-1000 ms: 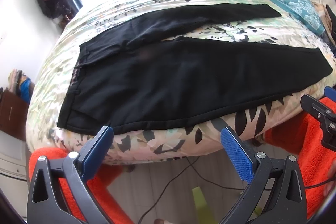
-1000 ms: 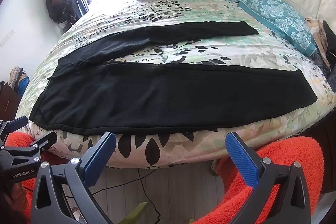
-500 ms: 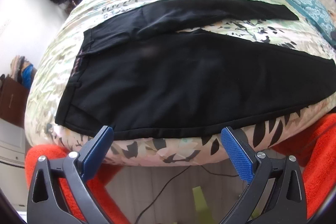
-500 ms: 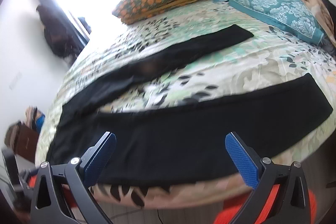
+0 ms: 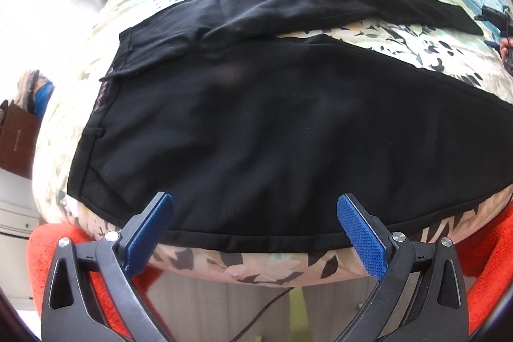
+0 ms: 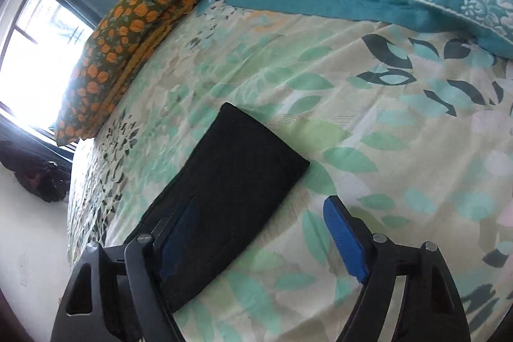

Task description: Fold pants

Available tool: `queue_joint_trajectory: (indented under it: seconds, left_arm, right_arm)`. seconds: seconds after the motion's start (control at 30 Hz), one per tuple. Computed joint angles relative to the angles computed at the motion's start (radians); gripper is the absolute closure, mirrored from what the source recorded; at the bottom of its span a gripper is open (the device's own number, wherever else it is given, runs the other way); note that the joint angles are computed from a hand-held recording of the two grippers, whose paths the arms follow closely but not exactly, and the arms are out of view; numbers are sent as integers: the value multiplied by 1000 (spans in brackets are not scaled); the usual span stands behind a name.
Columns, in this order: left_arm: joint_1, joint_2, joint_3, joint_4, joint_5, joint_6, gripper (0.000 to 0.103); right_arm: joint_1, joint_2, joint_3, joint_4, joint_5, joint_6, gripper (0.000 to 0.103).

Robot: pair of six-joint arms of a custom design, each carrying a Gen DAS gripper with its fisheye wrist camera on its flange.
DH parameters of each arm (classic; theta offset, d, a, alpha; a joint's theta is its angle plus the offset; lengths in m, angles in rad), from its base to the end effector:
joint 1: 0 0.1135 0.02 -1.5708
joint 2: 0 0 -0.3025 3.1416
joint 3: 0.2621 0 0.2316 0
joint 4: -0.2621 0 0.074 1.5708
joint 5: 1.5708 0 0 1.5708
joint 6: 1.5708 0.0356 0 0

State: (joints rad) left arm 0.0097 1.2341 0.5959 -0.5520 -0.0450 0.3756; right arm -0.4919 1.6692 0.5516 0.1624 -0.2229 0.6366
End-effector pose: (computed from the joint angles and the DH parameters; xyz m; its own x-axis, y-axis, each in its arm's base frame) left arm 0.1762 0.0033 0.2122 -0.8734 0.3580 -0.3303 0.3160 0.9325 0.1751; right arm 0.2368 -0.1179 0.1509 -0.3717 0.8569 -0.3571 0.7077 0.5105 0.4884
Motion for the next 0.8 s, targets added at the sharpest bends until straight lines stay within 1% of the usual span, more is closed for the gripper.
queue_joint_trajectory:
  seconds: [0.03,0.07,0.1,0.13,0.2,0.23,0.3,0.37,0.4,0.47,0.5,0.53,0.6,0.63,0.67,0.7,0.73,0.8]
  left_arm:
    - [-10,16,-2,13,-10,-7,1]
    - [-24,28,-5,23,-20,-19,1]
    - [-36,40,-6,30,-23,-30,1]
    - [-46,50,-8,38,-24,-38,1]
    - [-76,65,-16,57,-29,-60,1]
    - [-97,78,-19,70,-30,-75,1]
    - [-139,113,-10,85,-33,-109,1]
    - [-175,157,32,87,-12,-137,1]
    - [-182,177,62,94,-3,-143,1]
    - [-182,221,140,133,15,-159,1]
    - [-176,254,188,163,25,-168,1]
    - [-173,297,239,201,31,-183,1]
    - [-178,408,344,281,22,-215,1]
    - [-190,480,405,312,-1,-229,1]
    - [-206,559,471,333,-40,-238,1]
    - [-229,631,529,347,-101,-249,1]
    - [-243,700,583,355,-154,-251,1]
    - [-257,826,676,350,-239,-252,1]
  right_arm:
    - [1,48,24,10,-2,-8,60]
    - [18,72,50,-7,30,-33,95]
    - [39,90,89,-50,77,-71,95]
    - [68,87,117,-65,128,-111,95]
    - [129,69,160,-81,268,-225,95]
    - [156,86,189,-95,328,-270,95]
    - [176,153,253,-142,374,-322,92]
    - [190,221,290,-183,403,-326,77]
    - [193,224,282,-177,411,-316,73]
    - [209,169,234,-144,461,-281,32]
    - [228,126,209,-139,505,-255,30]
    - [252,76,186,-136,532,-234,30]
    - [336,-6,185,-176,542,-214,29]
    - [388,-27,205,-206,505,-201,29]
    - [442,-30,232,-230,444,-181,27]
    - [501,-12,269,-252,373,-156,26]
    - [565,25,314,-263,308,-130,26]
    - [705,136,421,-274,236,-92,26]
